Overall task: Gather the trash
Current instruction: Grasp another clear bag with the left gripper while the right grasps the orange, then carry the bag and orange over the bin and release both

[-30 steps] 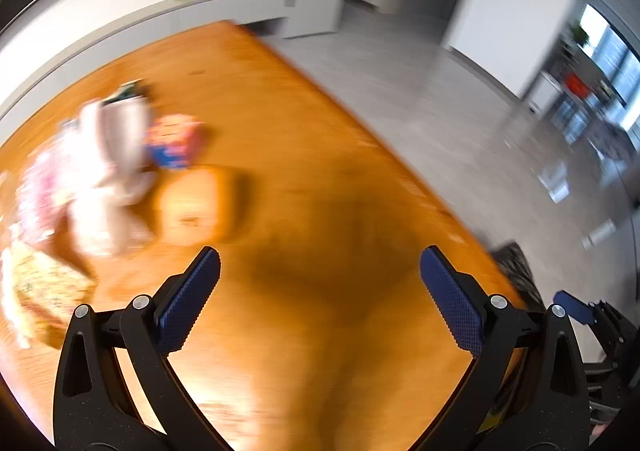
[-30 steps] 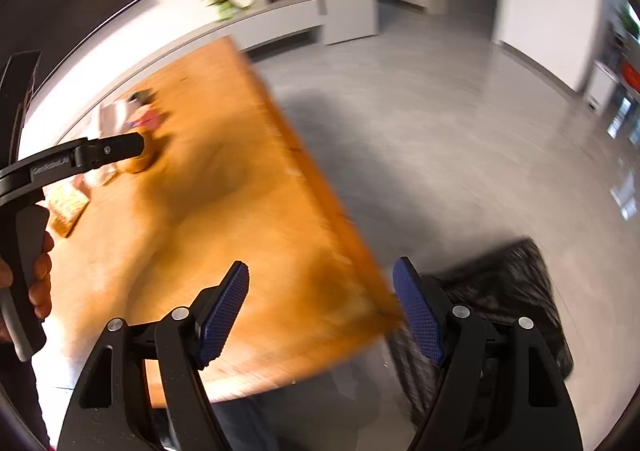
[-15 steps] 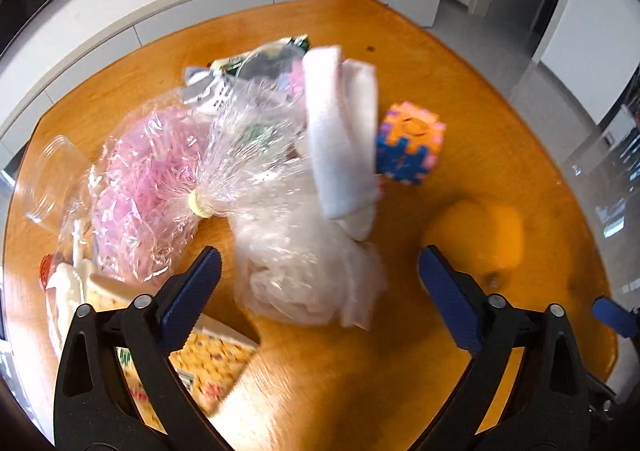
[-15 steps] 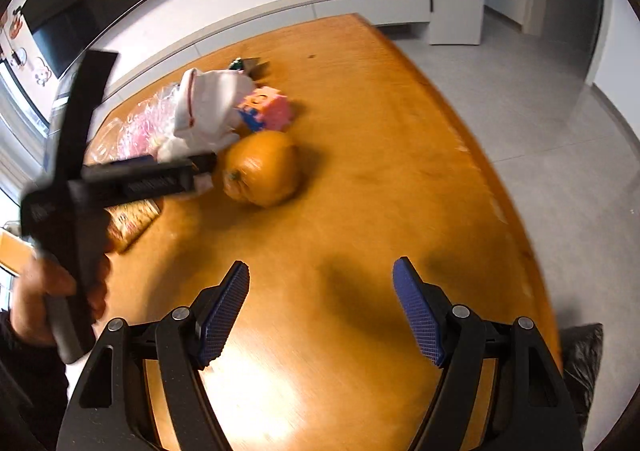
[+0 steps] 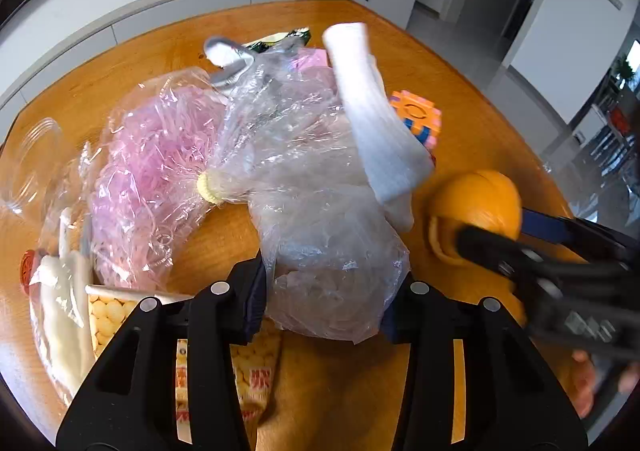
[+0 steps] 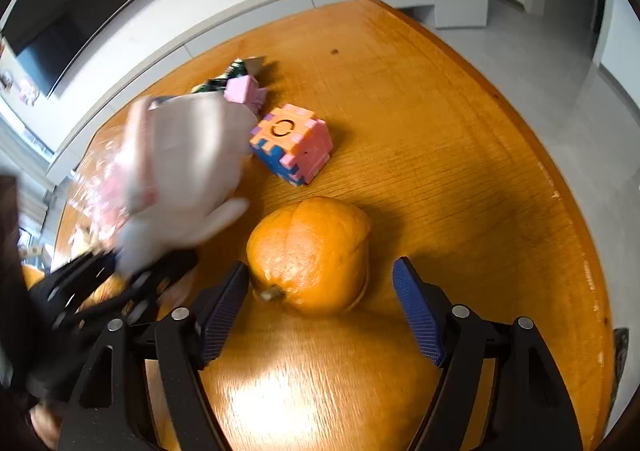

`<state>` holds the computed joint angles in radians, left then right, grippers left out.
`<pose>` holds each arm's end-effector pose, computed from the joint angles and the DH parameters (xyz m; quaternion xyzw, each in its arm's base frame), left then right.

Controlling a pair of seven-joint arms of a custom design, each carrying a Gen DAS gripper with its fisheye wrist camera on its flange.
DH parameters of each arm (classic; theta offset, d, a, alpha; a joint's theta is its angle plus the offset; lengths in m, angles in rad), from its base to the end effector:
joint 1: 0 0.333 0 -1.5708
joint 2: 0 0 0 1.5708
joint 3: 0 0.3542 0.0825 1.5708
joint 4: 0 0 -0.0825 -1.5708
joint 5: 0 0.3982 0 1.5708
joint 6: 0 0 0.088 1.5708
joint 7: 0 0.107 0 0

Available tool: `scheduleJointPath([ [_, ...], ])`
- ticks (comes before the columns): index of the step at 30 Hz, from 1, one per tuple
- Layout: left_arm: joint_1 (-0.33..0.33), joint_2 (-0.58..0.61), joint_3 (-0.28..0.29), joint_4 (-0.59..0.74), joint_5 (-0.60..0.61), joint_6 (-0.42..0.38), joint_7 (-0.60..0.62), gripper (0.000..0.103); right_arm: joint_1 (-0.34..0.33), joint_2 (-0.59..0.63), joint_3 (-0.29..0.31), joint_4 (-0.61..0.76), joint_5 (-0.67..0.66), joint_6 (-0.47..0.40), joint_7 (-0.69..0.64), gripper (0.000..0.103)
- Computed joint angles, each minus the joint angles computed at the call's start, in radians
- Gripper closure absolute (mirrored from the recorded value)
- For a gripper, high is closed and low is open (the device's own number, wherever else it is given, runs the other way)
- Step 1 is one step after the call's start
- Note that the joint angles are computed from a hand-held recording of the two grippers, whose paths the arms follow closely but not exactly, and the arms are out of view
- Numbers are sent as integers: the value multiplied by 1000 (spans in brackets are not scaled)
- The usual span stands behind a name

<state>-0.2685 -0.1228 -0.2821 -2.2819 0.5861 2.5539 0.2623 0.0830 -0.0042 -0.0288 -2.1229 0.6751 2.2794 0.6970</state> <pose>0.4520 -0.2908 0.4725 -0.7777 0.5601 -0.2115 0.1915 0.5690 0.0459 0.4635 -0.8309 0.4818 0.0279 0.2771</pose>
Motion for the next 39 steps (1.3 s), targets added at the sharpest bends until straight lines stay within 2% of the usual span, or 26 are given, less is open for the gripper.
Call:
scheduleJointPath([
  [2,-10,-43,-5,-25,-11,-1,5,59,1,-3,1,4,-11,7,0,50],
  [4,-14,-66,-16,-24,-16,-20,10,59,-7,-14,-8,6,-8,-33,-10,56],
  [12,-32,-215,-62,-48,-17,-89,9,59,-64,-112,-66,-40,32,-133,-86,56],
  [18,-57,-221,-115,6,-1,-133,-10,59,-119,-164,-119,-57,43,-165,-133,56],
  [22,-77,-144,-144,91,34,-134,-23,59,-168,-177,-157,-55,43,-179,-161,56],
  [25,-103,10,-167,237,106,-151,-52,59,-210,-167,-183,-40,44,-183,-173,56],
  [28,-152,129,-153,345,141,-139,-30,59,-257,-154,-209,-22,43,-177,-184,56],
  [33,-251,348,-126,571,157,-134,69,59,-342,-116,-247,13,35,-153,-185,56],
  [39,-384,638,-105,939,101,-207,289,59,-437,-50,-277,58,23,-92,-166,56],
])
